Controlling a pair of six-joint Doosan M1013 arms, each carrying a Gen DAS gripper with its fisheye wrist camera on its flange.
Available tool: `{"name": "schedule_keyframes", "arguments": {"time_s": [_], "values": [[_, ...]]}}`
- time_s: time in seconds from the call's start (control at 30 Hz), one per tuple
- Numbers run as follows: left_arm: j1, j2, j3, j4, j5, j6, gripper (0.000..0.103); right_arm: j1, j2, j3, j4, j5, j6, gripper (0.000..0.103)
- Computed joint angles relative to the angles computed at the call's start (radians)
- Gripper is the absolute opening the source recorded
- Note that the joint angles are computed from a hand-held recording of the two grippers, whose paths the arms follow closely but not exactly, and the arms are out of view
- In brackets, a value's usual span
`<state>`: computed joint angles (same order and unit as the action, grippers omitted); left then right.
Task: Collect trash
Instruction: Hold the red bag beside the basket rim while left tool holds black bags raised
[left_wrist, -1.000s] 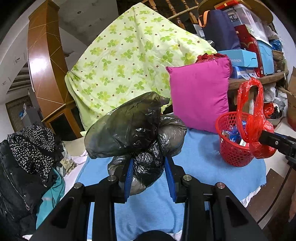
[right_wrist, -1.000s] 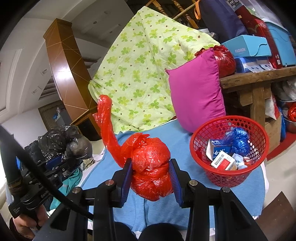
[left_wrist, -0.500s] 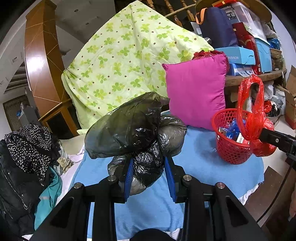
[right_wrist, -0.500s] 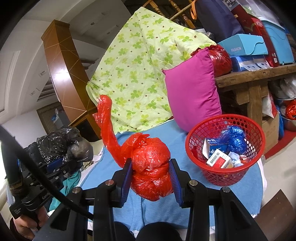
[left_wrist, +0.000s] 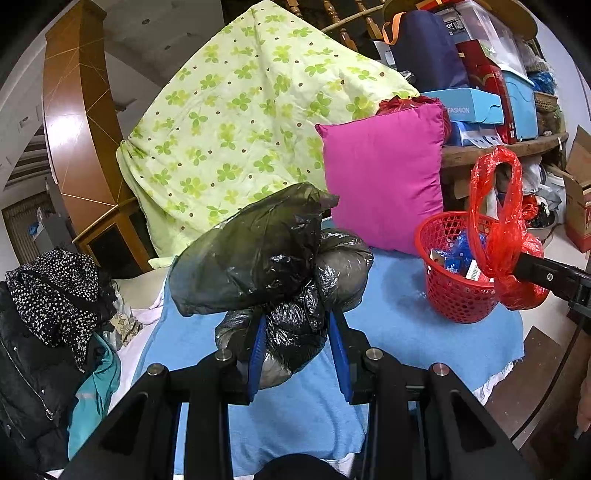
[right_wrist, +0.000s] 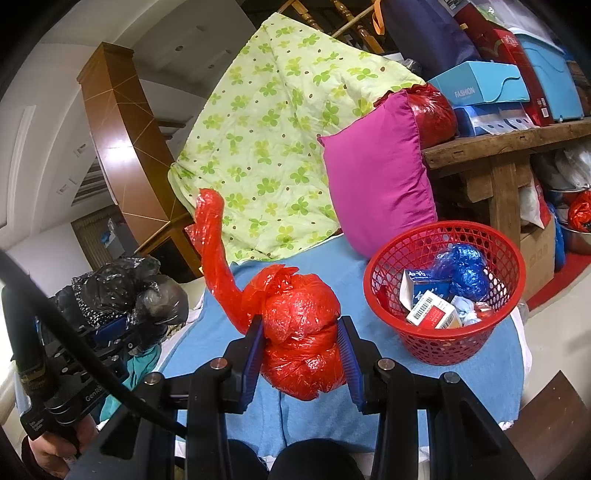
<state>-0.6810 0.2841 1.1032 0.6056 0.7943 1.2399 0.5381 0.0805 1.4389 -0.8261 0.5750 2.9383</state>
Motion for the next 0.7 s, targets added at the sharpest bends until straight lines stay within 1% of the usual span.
{"name": "schedule_keyframes", "arguments": {"time_s": [0.7], "values": [[0.006, 0.004, -0.003, -0.04, 0.005, 0.035, 0.035, -0.003, -0.005, 0.01, 0.003, -0.003, 0.007, 0.042]]}}
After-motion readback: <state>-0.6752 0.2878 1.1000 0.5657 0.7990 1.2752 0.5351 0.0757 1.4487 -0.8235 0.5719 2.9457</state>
